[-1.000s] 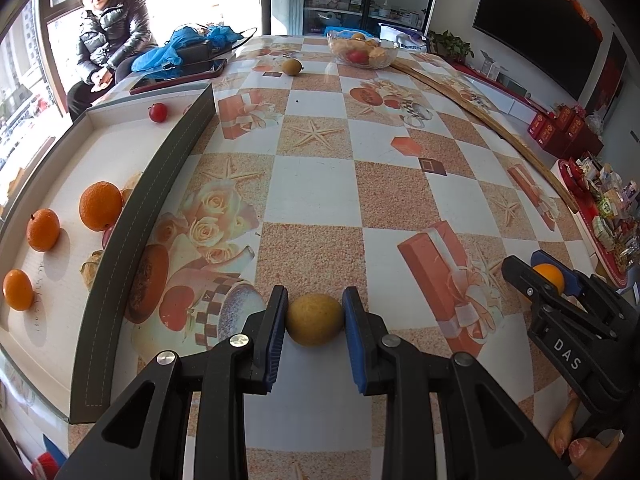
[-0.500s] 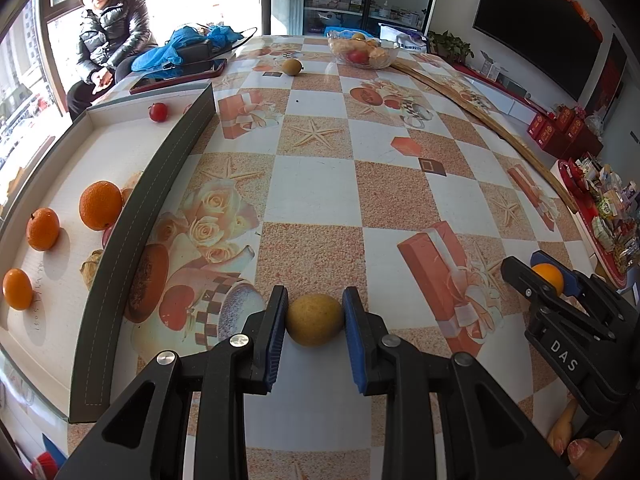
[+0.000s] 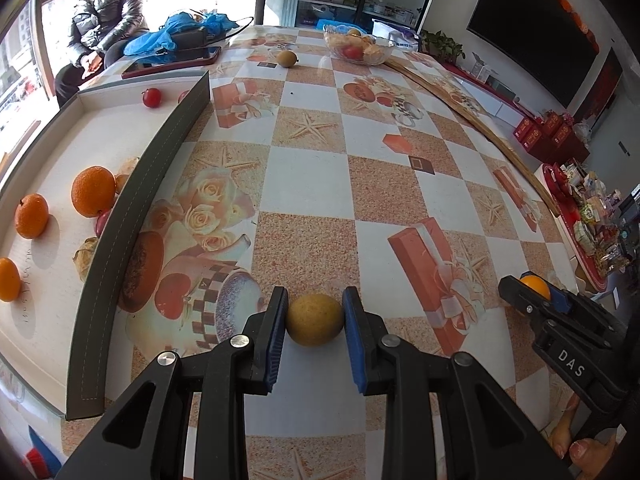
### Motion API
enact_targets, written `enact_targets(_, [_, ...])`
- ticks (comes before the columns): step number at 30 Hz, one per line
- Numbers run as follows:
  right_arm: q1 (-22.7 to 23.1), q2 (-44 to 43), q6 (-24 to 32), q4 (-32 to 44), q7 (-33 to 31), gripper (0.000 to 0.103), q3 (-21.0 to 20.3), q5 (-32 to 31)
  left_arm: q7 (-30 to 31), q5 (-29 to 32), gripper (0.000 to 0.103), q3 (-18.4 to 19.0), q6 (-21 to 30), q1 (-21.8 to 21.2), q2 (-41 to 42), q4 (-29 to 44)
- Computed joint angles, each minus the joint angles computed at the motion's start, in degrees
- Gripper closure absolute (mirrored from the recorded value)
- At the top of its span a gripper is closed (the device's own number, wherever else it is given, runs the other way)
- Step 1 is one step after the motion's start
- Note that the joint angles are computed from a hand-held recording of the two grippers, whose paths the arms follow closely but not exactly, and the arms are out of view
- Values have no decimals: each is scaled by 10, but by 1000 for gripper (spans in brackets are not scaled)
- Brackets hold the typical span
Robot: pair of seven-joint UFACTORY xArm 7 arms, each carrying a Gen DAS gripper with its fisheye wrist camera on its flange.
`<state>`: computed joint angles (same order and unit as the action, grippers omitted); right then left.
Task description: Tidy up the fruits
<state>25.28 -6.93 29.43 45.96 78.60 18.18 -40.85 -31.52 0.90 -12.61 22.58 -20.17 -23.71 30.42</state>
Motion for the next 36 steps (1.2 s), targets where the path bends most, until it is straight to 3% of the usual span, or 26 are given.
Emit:
enact_targets(2, [2,-9,-23,-11,-19,65,-10,41,22,-24,73,21,-4,-18,-7,-7])
enact_targets(10, [-4,-7,-77,-18,-80,65,-15,160,57,-53,73,35,-2,-22,-46,-25])
enact_targets(16, [3,19,-57,14,-104,65,-10,171,59,-44,73,26,19,-4,-61,-21])
enact_targets(30, [52,94,-17,113,-160,65,-27,190,89,-49,73,49,35,18,-92,-27])
enact_targets(36, [76,145,14,205,-212,65,-36,205,116,-36,73,65,62,55,-118,-8])
